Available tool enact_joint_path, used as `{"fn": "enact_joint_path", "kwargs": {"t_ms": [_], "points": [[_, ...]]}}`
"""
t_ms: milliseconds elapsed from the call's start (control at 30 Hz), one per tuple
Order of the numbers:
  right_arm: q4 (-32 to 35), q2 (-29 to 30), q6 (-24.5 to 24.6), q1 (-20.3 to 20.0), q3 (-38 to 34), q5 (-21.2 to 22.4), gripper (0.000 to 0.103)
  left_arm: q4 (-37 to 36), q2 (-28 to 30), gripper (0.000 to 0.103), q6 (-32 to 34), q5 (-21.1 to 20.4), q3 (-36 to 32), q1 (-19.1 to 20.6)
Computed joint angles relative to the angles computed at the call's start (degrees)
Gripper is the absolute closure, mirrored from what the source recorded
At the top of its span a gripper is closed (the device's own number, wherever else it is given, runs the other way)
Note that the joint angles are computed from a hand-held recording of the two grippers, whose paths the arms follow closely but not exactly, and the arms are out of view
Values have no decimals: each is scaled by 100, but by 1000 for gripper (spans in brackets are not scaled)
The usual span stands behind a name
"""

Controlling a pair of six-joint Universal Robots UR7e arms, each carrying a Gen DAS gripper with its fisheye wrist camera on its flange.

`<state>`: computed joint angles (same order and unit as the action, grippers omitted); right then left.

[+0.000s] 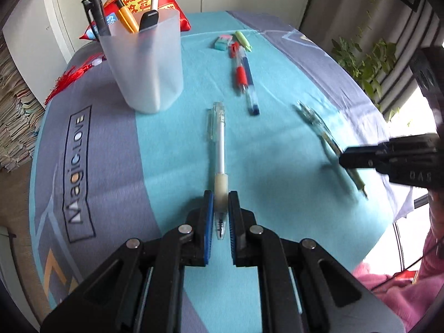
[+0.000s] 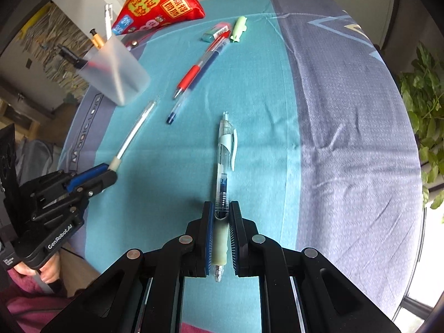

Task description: Organize stationery

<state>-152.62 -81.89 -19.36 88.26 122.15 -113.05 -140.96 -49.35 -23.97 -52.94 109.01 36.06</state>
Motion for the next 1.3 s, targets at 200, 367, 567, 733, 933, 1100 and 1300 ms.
{"fn": "enact_joint_path", "kwargs": {"t_ms": [200,367,567,733,933,1100,1300], "points": [[215,-15,-168,40,25,97,91,201,-89,93,181,-71,172,-162],[-440,207,-269,255,-53,-232,73,-148,128,74,345,94,-51,-103],[-594,730,-198,472,-412,-693,64,-135,486,71,369,150,-586,122],[-627,976,-126,562,-579,-862,64,59,655,71,385,201,-870,238],[-574,1087,-84,642,-709,-1004,64,166,776,72,335,131,-1126,358],[-437,1305,106,639,-906,-1225,64,154,856,73,476,133,-1227,389],[-481,1347,-80,617,-906,-1109,87,68,813,90,445,79,-1213,426]]}}
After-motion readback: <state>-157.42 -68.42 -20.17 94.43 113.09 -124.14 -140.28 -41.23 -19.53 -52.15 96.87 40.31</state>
